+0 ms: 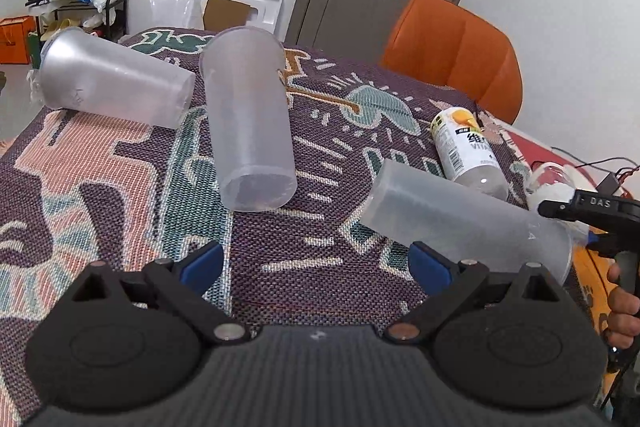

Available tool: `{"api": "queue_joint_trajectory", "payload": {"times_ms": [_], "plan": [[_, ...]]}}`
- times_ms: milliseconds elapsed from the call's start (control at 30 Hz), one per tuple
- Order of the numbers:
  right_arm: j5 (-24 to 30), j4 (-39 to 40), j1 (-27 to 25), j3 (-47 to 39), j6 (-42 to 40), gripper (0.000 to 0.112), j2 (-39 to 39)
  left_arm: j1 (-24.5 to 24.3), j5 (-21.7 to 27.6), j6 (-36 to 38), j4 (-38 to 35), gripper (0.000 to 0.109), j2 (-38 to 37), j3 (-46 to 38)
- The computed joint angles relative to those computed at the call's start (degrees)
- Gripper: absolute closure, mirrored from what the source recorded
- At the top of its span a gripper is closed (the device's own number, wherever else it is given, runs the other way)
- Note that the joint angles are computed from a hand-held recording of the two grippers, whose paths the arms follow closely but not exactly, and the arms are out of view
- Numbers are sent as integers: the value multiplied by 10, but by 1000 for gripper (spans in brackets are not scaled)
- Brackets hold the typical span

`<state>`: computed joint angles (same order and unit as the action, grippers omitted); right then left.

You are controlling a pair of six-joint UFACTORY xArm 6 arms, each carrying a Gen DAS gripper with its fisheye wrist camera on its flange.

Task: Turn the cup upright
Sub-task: 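Lift the clear cup with the right gripper toward the left gripper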

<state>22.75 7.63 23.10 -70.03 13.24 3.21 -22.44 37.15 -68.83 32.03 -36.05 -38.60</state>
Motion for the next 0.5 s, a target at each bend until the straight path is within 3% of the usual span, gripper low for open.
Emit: {"api": "queue_joint_trajectory", "payload": {"times_ms": [233, 500], "plan": [[-2, -7, 11, 41, 3, 50, -65, -22, 26, -9, 10, 11, -57, 17], [3, -22, 45, 108, 27, 50, -148, -68, 90, -28, 23, 11, -146, 46]]}}
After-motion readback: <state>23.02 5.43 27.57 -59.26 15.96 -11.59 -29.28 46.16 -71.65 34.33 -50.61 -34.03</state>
